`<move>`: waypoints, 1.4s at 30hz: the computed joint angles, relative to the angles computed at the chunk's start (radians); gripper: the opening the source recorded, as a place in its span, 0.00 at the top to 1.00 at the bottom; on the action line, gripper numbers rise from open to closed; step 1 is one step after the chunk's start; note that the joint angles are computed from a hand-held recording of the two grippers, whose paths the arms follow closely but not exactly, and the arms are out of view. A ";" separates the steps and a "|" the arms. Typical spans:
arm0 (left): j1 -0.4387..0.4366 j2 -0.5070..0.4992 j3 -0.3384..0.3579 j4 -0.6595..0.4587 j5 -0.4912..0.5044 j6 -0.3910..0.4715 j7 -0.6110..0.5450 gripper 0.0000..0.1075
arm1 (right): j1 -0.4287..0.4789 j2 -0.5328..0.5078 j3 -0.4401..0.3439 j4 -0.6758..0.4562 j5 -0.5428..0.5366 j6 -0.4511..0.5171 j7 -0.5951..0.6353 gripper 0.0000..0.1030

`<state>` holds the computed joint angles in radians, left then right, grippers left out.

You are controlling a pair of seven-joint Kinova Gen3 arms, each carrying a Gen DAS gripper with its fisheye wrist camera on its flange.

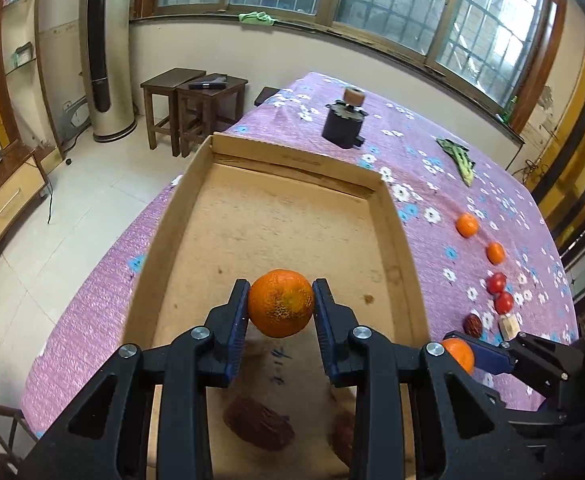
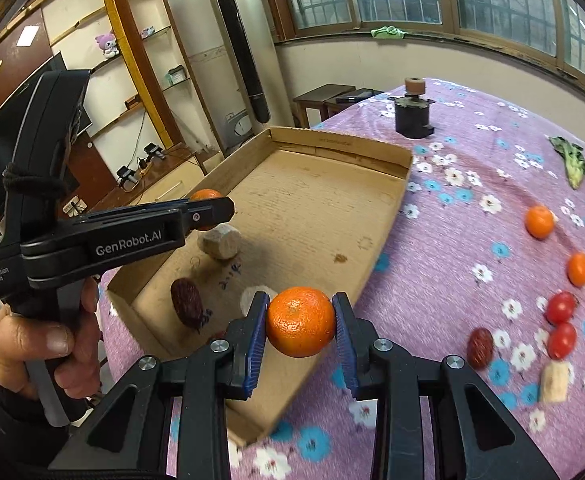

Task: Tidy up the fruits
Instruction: 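Carry both held tangerines over the cardboard tray, then open both tools to drop the tangerines into the tray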

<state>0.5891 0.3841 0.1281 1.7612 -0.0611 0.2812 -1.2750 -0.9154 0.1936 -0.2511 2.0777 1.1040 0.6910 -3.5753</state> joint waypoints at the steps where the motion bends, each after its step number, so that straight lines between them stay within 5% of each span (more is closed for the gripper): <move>1: 0.000 0.007 -0.002 -0.010 -0.001 0.006 0.001 0.73 | 0.010 0.010 0.004 -0.009 -0.006 -0.010 0.018 0.69; 19: 0.017 0.123 -0.025 -0.174 -0.051 0.219 0.032 0.73 | 0.052 0.130 0.150 -0.094 -0.133 -0.205 0.274 0.67; 24: 0.049 0.120 -0.048 -0.176 -0.094 0.238 0.068 0.63 | 0.021 0.128 0.176 -0.098 -0.147 -0.192 0.289 0.63; 31: 0.059 0.092 -0.050 -0.141 -0.114 0.226 0.104 0.58 | -0.019 0.095 0.168 -0.069 -0.088 -0.146 0.204 0.56; 42: 0.132 0.007 -0.080 -0.037 -0.193 0.147 0.228 0.47 | -0.040 -0.033 0.022 0.040 0.020 -0.003 -0.041 0.55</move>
<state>0.7216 0.3916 0.0479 1.7243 -0.2546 0.4279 -1.0474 -0.9550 0.1609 -0.2294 2.1176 1.1241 0.6879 -3.6164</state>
